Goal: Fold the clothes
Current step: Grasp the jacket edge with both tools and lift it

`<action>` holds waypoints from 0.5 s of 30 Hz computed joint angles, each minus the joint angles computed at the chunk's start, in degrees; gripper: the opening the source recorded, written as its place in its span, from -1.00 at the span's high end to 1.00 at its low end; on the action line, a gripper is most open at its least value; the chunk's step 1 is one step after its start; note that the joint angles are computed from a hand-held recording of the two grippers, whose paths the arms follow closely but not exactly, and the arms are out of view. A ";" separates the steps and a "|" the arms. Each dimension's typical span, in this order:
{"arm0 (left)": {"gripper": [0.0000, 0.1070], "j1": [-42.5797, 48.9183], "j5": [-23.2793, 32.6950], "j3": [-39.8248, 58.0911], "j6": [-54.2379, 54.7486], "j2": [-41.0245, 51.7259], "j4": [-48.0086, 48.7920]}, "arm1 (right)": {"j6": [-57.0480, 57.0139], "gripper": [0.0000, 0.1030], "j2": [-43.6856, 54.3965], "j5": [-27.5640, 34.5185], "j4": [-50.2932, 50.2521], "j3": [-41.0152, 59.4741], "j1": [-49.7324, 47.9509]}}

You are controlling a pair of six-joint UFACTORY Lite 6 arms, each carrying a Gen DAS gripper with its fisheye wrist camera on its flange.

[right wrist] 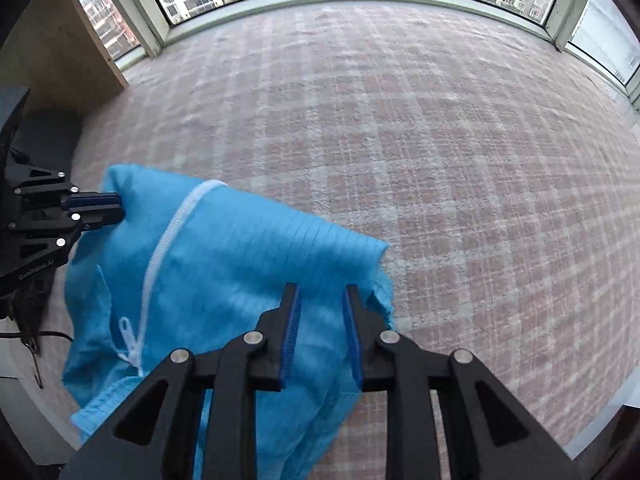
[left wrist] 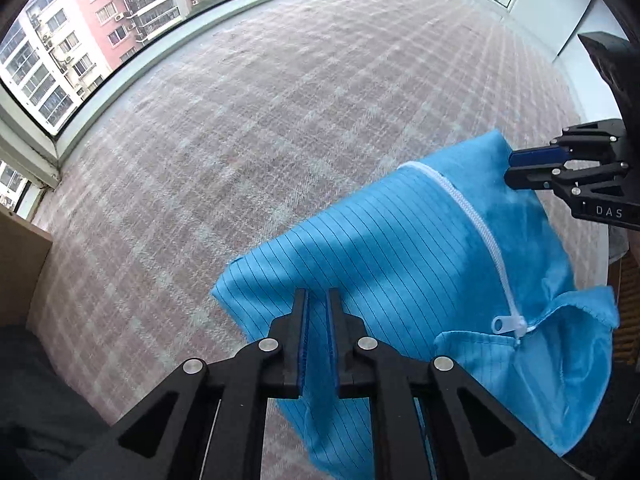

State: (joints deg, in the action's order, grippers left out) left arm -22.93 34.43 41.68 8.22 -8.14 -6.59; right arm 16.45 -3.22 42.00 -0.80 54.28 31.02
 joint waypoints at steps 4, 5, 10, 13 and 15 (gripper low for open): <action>0.82 2.43 -2.98 -2.92 5.59 0.75 -4.54 | -2.25 0.55 1.59 -2.84 0.69 -2.65 -2.39; 0.83 2.75 -3.07 -3.13 6.01 0.41 -4.78 | -1.57 0.55 1.52 -3.01 -0.54 -2.92 -1.69; 0.84 1.81 2.40 -4.61 -3.15 -11.00 4.34 | -4.28 0.55 -4.67 2.12 0.91 -2.68 -2.59; 0.83 -2.88 12.06 -6.79 -8.49 -26.65 7.28 | -14.33 0.51 -18.97 8.34 12.63 -6.69 -6.84; 0.85 -11.38 18.51 -7.47 -16.45 -34.74 9.99 | -12.73 0.34 -29.30 14.34 14.13 -9.53 -5.13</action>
State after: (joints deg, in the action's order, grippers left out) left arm -34.31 52.94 34.21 -8.23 -42.88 3.40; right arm 3.72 -32.53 56.34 13.34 44.74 25.89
